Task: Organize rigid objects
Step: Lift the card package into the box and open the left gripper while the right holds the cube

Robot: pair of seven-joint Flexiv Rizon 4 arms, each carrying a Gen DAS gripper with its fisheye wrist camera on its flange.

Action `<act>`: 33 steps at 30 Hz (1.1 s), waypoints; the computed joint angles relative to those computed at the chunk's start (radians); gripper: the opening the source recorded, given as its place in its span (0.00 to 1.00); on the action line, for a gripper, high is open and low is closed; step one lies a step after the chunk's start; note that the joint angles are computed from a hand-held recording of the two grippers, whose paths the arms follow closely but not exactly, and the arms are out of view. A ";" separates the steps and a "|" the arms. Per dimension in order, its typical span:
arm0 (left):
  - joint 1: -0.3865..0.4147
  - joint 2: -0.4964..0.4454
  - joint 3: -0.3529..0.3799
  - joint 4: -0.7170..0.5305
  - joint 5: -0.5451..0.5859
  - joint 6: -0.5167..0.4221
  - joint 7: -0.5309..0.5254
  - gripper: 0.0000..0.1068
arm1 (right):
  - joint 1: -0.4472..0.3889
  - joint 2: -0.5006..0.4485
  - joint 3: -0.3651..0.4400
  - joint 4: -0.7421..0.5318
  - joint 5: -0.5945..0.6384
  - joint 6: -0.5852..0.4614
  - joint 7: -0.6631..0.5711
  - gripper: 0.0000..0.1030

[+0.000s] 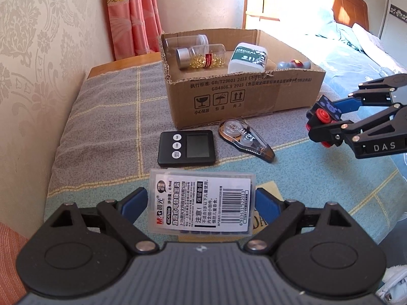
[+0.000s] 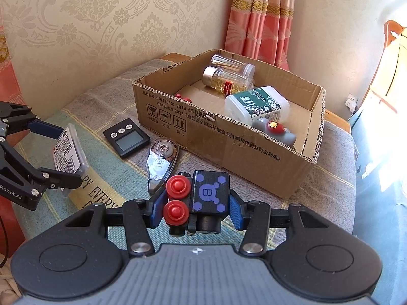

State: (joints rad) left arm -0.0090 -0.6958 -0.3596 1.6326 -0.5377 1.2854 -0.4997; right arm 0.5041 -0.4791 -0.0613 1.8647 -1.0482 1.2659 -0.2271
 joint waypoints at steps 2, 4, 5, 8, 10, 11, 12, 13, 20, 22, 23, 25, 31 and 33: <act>0.003 0.001 -0.013 -0.012 -0.006 -0.002 0.005 0.84 | -0.001 0.010 -0.002 0.000 -0.010 0.002 -0.005 0.54; -0.002 -0.002 -0.021 -0.036 -0.013 -0.008 0.003 0.84 | -0.005 0.021 -0.004 0.001 -0.024 0.010 -0.008 0.54; -0.002 -0.005 -0.032 -0.048 -0.020 -0.004 0.010 0.84 | -0.009 0.027 -0.005 0.000 -0.031 0.015 -0.008 0.54; -0.011 -0.025 -0.061 -0.106 -0.031 0.008 0.036 0.84 | -0.020 0.040 -0.011 -0.005 -0.060 0.026 -0.006 0.54; -0.034 -0.053 -0.061 -0.170 -0.028 0.006 0.037 0.84 | -0.027 0.045 -0.016 -0.010 -0.085 0.029 0.004 0.54; -0.054 -0.070 -0.048 -0.211 -0.019 -0.001 0.025 0.84 | -0.032 0.048 -0.020 -0.014 -0.100 0.029 0.011 0.54; -0.072 -0.092 -0.036 -0.258 -0.010 -0.015 0.016 0.84 | -0.037 0.051 -0.019 -0.017 -0.111 0.026 0.012 0.54; -0.092 -0.114 -0.020 -0.307 0.000 -0.034 -0.001 0.84 | -0.042 0.052 -0.020 -0.021 -0.123 0.023 0.017 0.54; -0.228 -0.327 0.134 -0.729 0.112 -0.225 -0.181 0.84 | -0.087 0.057 -0.017 -0.043 -0.186 0.012 0.064 0.54; -0.256 -0.401 0.177 -0.870 0.146 -0.302 -0.245 0.84 | -0.097 0.057 -0.010 -0.045 -0.186 0.004 0.063 0.54; -0.268 -0.433 0.198 -0.928 0.165 -0.327 -0.276 0.84 | -0.100 0.056 -0.008 -0.047 -0.185 -0.001 0.062 0.54; -0.279 -0.491 0.210 -1.025 0.187 -0.363 -0.316 0.85 | -0.106 0.054 -0.002 -0.051 -0.174 -0.011 0.051 0.54; -0.245 -0.444 0.140 -0.905 0.181 -0.254 -0.325 0.91 | -0.115 0.045 0.003 -0.061 -0.140 -0.027 0.028 0.54; -0.230 -0.394 0.120 -0.804 0.180 -0.173 -0.303 0.92 | -0.119 0.037 0.005 -0.072 -0.110 -0.030 0.008 0.54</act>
State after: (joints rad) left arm -0.2387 -1.0903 -0.2391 0.8287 -0.3581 1.1125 -0.8030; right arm 0.3856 -0.4425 -0.0563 1.7930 -1.1583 1.2355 -0.2192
